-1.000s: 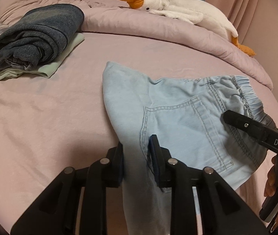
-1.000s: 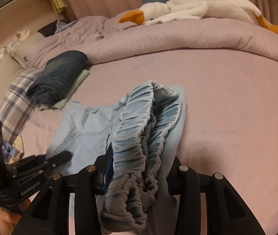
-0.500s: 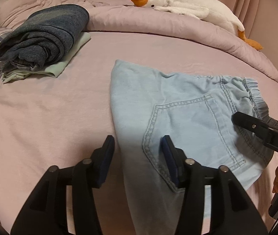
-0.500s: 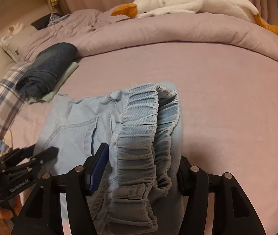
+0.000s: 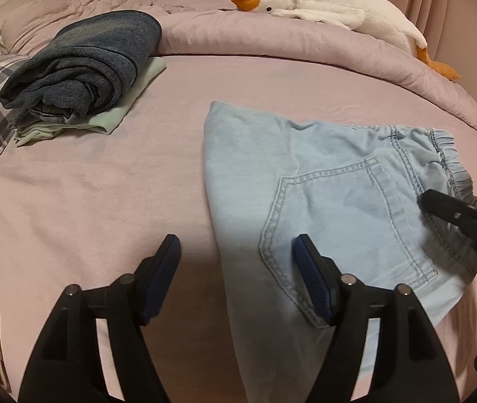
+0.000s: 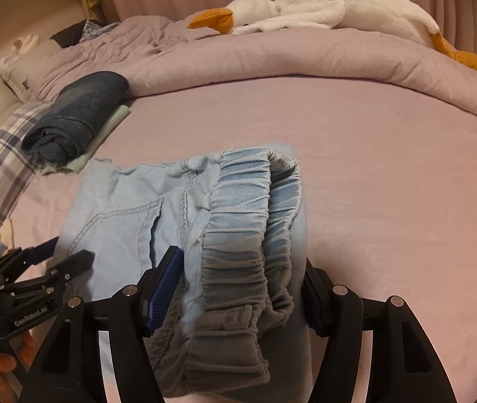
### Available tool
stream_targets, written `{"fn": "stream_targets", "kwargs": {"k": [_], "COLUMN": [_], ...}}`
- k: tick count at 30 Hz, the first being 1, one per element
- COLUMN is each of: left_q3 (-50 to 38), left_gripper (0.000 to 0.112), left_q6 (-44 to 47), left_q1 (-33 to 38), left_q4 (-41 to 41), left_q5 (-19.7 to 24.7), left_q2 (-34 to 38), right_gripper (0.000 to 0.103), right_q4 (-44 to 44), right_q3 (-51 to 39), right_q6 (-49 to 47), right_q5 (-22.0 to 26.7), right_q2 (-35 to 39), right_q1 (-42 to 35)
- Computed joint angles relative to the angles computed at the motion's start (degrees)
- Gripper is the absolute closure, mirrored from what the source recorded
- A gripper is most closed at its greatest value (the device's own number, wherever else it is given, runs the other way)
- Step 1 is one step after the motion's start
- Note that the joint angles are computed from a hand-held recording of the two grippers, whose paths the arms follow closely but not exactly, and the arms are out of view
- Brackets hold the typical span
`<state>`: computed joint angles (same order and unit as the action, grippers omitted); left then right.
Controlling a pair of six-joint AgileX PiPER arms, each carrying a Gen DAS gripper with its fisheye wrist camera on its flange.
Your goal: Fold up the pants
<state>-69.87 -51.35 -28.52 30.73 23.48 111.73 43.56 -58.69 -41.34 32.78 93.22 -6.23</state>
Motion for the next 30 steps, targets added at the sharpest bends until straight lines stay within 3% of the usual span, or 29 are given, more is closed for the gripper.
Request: {"fn": "stream_targets", "kwargs": {"k": [13, 24, 30], "left_q3": [0.7, 0.2, -0.6], "left_gripper": [0.035, 0.022, 0.019], "left_q6": [-2.6, -5.4, -5.7], "left_q1": [-0.7, -0.9, -1.2], "left_q4": [2.3, 4.6, 4.4], "left_q5": [2.4, 4.0, 5.4], "left_q2": [-1.0, 0.0, 0.5], "right_gripper": [0.039, 0.039, 0.031], "right_q4": [0.4, -8.3, -10.3], "right_q3": [2.6, 1.2, 1.8], "right_q6": [-1.0, 7.2, 8.8], "right_q5": [-1.4, -2.8, -4.0], "right_q2": [-3.8, -1.2, -1.2], "right_q1": [-1.5, -0.5, -0.2]}}
